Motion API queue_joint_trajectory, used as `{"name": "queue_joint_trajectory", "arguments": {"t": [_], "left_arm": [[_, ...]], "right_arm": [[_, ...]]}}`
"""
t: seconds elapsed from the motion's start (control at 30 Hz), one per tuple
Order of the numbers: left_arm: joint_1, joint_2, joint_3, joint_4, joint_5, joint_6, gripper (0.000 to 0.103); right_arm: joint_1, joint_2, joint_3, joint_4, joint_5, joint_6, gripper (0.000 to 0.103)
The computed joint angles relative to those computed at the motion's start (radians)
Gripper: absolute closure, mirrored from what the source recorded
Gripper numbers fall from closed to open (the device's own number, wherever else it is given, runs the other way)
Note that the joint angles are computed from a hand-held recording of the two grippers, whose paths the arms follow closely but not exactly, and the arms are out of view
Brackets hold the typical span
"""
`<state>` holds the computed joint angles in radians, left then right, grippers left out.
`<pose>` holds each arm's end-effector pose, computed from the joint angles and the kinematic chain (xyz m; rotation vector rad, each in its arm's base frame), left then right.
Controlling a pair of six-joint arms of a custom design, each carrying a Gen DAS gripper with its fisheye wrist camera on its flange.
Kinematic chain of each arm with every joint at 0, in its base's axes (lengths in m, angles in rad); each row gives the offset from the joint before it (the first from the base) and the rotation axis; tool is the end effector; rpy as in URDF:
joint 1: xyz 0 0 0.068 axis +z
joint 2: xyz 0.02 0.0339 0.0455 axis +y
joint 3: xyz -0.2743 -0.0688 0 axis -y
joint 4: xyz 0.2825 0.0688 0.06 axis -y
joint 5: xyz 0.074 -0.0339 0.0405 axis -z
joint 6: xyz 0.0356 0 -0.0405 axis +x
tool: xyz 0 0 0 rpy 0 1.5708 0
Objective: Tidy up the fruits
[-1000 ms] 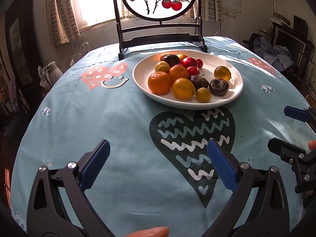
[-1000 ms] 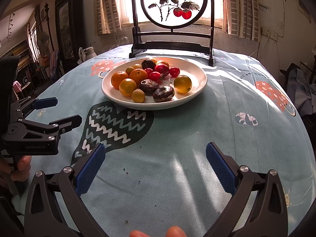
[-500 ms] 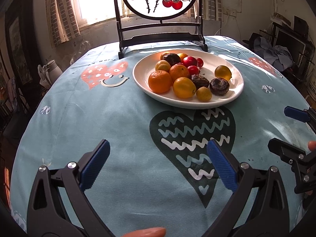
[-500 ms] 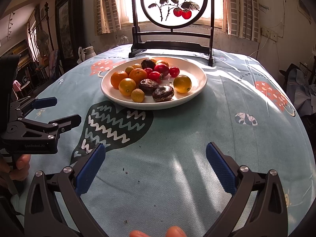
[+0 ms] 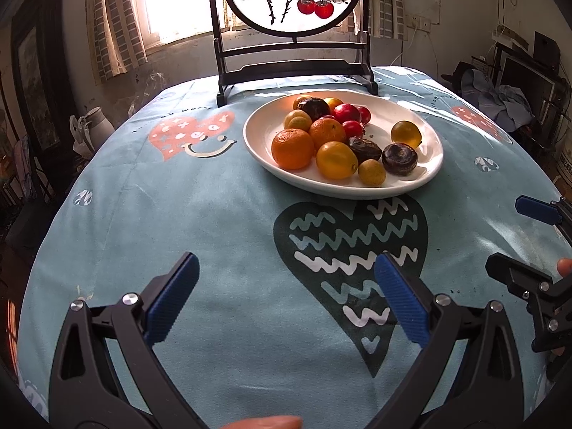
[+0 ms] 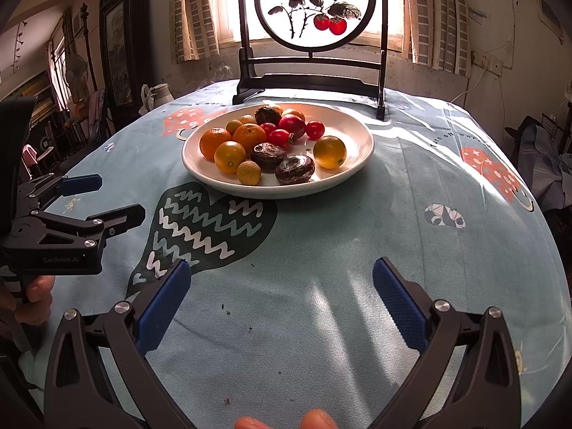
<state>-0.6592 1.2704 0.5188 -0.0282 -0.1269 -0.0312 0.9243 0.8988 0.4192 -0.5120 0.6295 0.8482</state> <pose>0.2114 -0.1581 0.1496 0.6665 2.2543 -0.1915 0.1275 0.1341 0.1650 0.1357 2.3105 0.0575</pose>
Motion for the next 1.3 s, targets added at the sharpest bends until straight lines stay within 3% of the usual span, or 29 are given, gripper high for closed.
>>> {"name": "queue_joint_trajectory", "arguments": {"t": [1.3], "left_arm": [[0.004, 0.004, 0.004, -0.005, 0.002, 0.006, 0.003]], "right_arm": [[0.000, -0.010, -0.003, -0.008, 0.001, -0.002, 0.001]]}}
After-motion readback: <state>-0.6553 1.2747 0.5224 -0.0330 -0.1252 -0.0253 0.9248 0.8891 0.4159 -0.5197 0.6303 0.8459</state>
